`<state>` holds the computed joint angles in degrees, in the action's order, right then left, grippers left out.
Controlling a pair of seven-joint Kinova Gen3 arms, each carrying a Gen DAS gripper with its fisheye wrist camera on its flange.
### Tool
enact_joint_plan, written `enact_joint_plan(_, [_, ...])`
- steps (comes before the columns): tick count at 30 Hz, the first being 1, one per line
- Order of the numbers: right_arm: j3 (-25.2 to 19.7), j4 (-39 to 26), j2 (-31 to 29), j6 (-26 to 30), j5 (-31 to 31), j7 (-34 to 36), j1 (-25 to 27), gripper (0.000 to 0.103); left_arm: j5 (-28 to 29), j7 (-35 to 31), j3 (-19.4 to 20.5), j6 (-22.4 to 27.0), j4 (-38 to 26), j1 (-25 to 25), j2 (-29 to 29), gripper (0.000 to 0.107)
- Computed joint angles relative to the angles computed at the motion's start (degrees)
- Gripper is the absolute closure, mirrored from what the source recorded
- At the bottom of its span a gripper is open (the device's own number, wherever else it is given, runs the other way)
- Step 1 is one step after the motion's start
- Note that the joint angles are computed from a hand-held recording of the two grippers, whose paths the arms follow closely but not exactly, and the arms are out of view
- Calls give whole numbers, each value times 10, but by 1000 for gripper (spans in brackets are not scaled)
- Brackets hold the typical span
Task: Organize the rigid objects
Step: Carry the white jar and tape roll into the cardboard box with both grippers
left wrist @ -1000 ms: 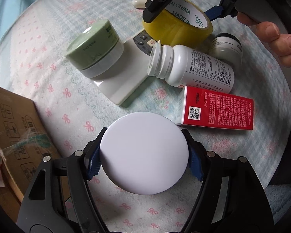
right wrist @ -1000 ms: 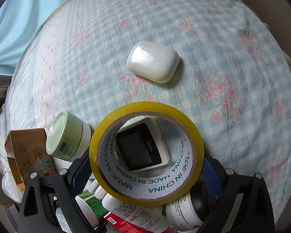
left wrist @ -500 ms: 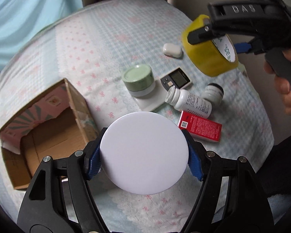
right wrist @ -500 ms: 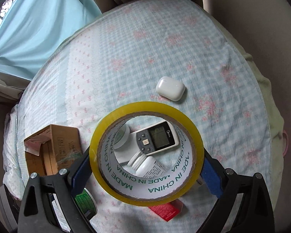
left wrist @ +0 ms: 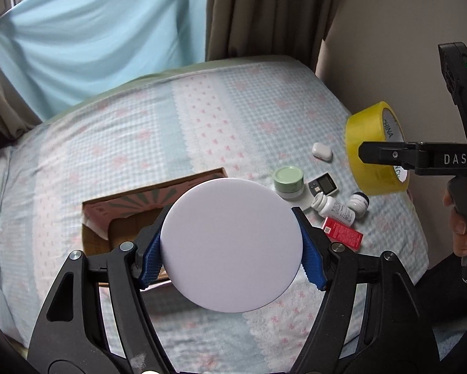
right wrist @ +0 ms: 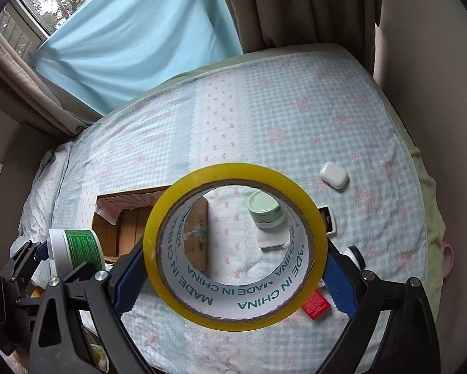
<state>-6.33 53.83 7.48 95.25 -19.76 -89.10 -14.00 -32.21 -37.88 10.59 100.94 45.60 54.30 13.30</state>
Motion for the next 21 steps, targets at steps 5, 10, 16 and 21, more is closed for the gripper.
enact_joint_plan(5, [-28,-18,-15,-5,43,-93,-69,7,26,-12,13,-18,89,-47,-85,38])
enact_joint_plan(10, [-58,-39,-14,-4,105,-198,-155,7,78,-68,7,-44,168,-118,-167,39])
enact_joint_plan(16, [-83,-78,10,7,191,-292,-268,7,133,-169,-39,-66,219,-193,-226,39])
enact_joint_plan(21, [-82,-107,50,20,259,-316,-358,7,198,-258,-102,-103,263,-245,-244,39])
